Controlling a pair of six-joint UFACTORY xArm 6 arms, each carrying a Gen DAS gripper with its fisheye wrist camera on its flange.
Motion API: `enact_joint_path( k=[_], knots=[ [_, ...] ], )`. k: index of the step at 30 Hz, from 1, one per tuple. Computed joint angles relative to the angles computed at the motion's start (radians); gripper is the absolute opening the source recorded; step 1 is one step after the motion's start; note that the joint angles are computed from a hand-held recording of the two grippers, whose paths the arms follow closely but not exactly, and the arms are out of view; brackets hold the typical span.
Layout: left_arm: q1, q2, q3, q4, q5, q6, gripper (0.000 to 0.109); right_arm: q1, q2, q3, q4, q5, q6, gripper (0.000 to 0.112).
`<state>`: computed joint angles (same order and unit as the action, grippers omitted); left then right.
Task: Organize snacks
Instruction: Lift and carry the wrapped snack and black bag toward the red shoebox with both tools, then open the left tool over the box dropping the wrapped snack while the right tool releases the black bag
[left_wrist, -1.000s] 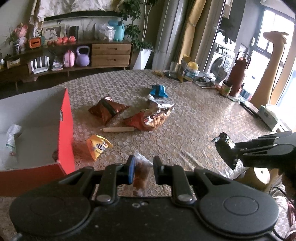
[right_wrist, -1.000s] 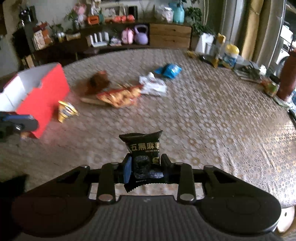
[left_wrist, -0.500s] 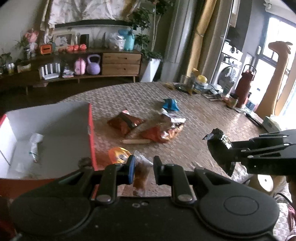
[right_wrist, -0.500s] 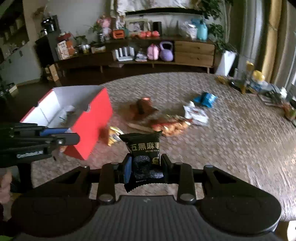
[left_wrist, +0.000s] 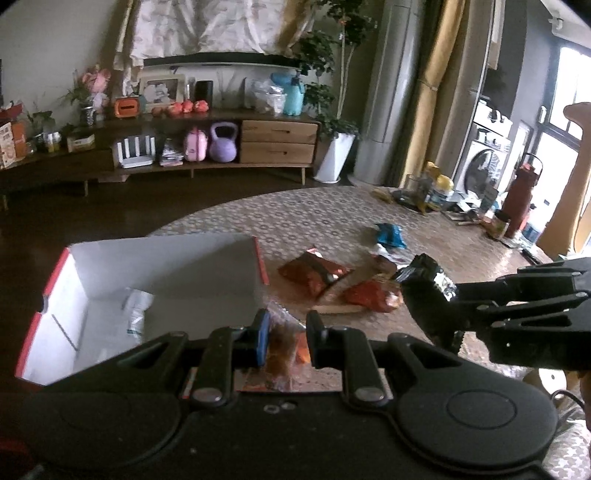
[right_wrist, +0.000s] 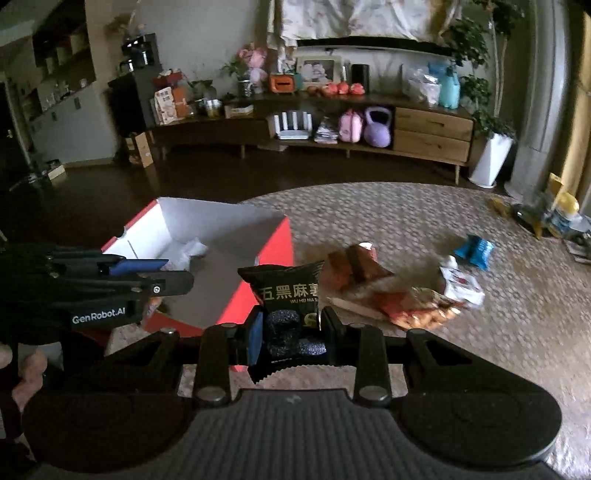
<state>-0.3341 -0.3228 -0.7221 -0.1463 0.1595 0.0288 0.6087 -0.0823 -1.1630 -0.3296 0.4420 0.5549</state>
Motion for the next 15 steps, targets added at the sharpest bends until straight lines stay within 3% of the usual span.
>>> enact_joint_path(
  k=[15],
  knots=[
    [0.18, 0.108, -0.091, -0.012, 0.019, 0.09, 0.018, 0.063, 0.353, -0.391, 0.081, 0.087, -0.073, 0.032]
  ],
)
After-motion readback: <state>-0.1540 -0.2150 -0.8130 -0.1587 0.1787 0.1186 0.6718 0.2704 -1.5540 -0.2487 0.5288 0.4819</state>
